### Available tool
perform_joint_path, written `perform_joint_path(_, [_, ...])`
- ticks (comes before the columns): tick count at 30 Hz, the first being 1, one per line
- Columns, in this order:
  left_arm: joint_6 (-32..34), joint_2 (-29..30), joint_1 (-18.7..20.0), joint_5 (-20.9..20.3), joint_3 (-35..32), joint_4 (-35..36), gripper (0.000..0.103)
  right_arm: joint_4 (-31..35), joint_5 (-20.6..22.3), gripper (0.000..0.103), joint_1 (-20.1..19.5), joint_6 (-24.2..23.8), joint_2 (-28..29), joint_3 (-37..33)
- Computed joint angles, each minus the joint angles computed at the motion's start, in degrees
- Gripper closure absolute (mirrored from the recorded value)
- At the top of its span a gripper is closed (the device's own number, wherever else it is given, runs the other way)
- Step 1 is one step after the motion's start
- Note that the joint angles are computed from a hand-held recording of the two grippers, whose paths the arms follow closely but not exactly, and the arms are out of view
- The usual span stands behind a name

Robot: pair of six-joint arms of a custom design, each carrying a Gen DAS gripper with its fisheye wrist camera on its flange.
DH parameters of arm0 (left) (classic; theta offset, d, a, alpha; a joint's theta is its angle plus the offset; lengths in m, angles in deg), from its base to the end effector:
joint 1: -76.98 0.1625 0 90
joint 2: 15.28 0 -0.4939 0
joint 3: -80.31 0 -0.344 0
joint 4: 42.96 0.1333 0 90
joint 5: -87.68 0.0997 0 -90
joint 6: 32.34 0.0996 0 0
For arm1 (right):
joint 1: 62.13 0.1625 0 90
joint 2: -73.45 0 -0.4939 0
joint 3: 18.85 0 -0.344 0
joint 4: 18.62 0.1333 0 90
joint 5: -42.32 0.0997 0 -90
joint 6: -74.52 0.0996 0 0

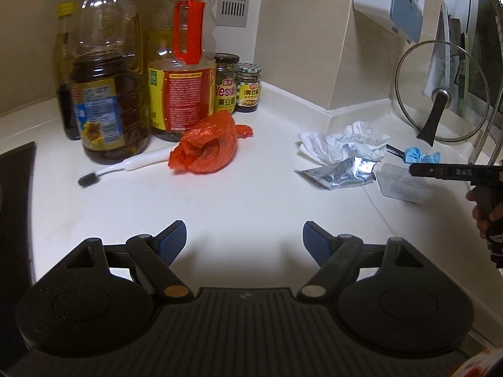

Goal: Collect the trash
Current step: 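Grasp the clear plastic box with the right tool while the left tool grasps the patterned tissue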

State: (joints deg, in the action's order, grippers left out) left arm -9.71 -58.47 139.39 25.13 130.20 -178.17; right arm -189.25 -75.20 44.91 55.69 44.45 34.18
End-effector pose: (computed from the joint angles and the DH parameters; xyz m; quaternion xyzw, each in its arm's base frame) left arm -0.2278 -0.8229 0.4533 0.3183 0.8636 -0.3297 0.2099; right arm 0.3398 -0.8108 0.2965 0.1561 -0.8484 0.4572 0.2166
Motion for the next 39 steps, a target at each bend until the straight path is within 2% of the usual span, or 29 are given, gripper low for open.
perform_joint_path(4, [0.87,1.95,0.29,-0.99,-3.56,2.15,0.024,3.93,1.27,0.019,-0.93,1.35,1.56,-4.35])
perform_joint_path(10, [1.87,4.35,0.56,-2.52,-7.54,5.09,0.024,9.71,1.23,0.019,-1.41,-0.39,3.24,-8.62])
perform_joint_path(19, [2.04,6.99,0.94,-4.14,-12.2,8.95,0.024,15.03,-1.45,0.019,0.2,-2.8,0.89,-4.78])
perform_joint_path(22, [2.54,8.13,0.88,-4.89,-14.07,10.11,0.024,13.14,-4.28,0.019,0.98,-4.43,1.46,-4.27])
perform_joint_path(26, [4.04,10.0,0.66,-6.06,-17.05,11.78,0.024,10.52,-6.65,0.02,1.2,-3.45,2.81,-5.55])
perform_joint_path(29, [5.26,11.75,0.43,-6.75,-19.84,12.95,0.024,10.07,-7.05,0.029,1.09,-1.03,3.43,-6.41])
perform_joint_path(31, [5.87,13.1,0.33,-7.3,-22.25,14.05,0.024,9.65,-7.85,0.033,1.16,-0.07,3.89,-6.87])
perform_joint_path(39, [10.05,19.86,-0.11,-9.4,-34.48,20.53,0.028,7.71,-11.21,0.035,1.84,0.01,4.75,-7.33])
